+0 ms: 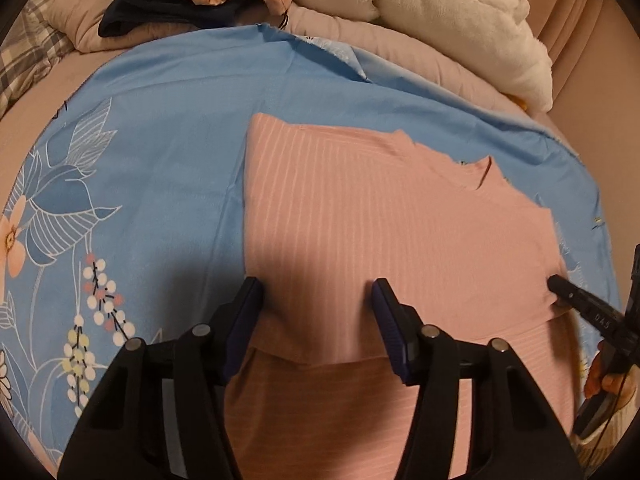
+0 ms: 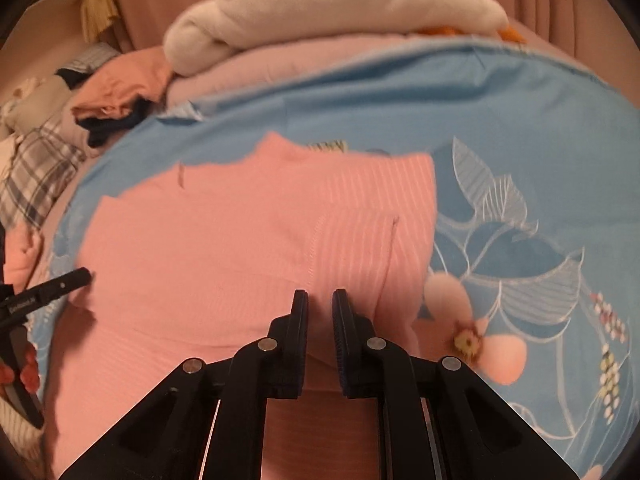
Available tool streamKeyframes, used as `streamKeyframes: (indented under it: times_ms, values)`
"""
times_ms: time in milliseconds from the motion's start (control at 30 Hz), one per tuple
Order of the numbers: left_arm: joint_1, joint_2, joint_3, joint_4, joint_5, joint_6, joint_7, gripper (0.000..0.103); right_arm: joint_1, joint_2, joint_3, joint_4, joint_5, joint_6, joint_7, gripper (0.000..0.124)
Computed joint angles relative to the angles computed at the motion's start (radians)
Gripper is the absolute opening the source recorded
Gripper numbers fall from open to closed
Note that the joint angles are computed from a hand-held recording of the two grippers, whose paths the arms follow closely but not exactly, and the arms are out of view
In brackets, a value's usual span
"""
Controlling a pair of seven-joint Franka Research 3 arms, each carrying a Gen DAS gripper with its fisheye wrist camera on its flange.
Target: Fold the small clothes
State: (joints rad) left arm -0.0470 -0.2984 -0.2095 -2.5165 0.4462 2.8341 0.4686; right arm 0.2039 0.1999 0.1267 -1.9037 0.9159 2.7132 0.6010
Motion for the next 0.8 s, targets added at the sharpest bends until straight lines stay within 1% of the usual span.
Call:
streamKeyframes:
  times_ms: [67, 167, 233, 333, 400, 433, 467, 500, 533, 633, 700, 800]
  values:
    - [0.004, 0.004, -0.005, 0.004, 0.013, -0.013, 0.000, 0.057, -0.008, 0.007, 0.003, 0.007, 0.022, -0.011, -0.018, 0.014]
    - [0.000, -0.005, -0.011, 0.011, 0.020, -0.045, -0.005, 0.056, -0.015, 0.010, -0.003, 0.016, 0.016, -0.037, -0.008, 0.013]
    - [-0.012, -0.022, -0.009, 0.006, 0.013, -0.056, -0.001, 0.057, -0.018, -0.019, -0.006, -0.011, 0.026, -0.050, 0.005, 0.013]
    - [-0.036, -0.074, -0.005, -0.020, -0.015, -0.078, 0.010, 0.061, -0.021, -0.091, -0.010, -0.081, 0.092, -0.062, -0.060, 0.014]
    - [-0.048, -0.119, -0.011, -0.046, -0.030, -0.094, 0.007, 0.066, -0.016, -0.132, -0.023, -0.121, 0.135, -0.079, -0.101, 0.018]
    - [-0.055, -0.140, -0.012, -0.058, -0.038, -0.104, 0.007, 0.067, -0.016, -0.157, -0.033, -0.145, 0.156, -0.095, -0.119, 0.026]
    - [-0.068, -0.173, -0.014, -0.076, -0.049, -0.120, 0.008, 0.068, -0.016, -0.183, -0.046, -0.171, 0.177, -0.115, -0.135, 0.039]
    - [-0.073, -0.186, -0.018, -0.081, -0.055, -0.130, 0.007, 0.068, -0.013, -0.198, -0.057, -0.188, 0.185, -0.126, -0.140, 0.044]
    - [-0.083, -0.209, -0.021, -0.092, -0.065, -0.148, 0.008, 0.069, -0.011, -0.224, -0.068, -0.216, 0.196, -0.137, -0.149, 0.047]
    - [-0.115, -0.284, -0.033, -0.126, -0.093, -0.199, -0.002, 0.072, -0.005, -0.287, -0.098, -0.282, 0.197, -0.168, -0.155, 0.047]
    - [-0.139, -0.339, -0.050, -0.151, -0.107, -0.237, -0.017, 0.079, -0.002, -0.320, -0.116, -0.315, 0.185, -0.189, -0.142, 0.047]
    - [-0.176, -0.407, -0.074, -0.178, -0.120, -0.292, -0.042, 0.082, -0.004, -0.381, -0.145, -0.377, 0.180, -0.225, -0.135, 0.055]
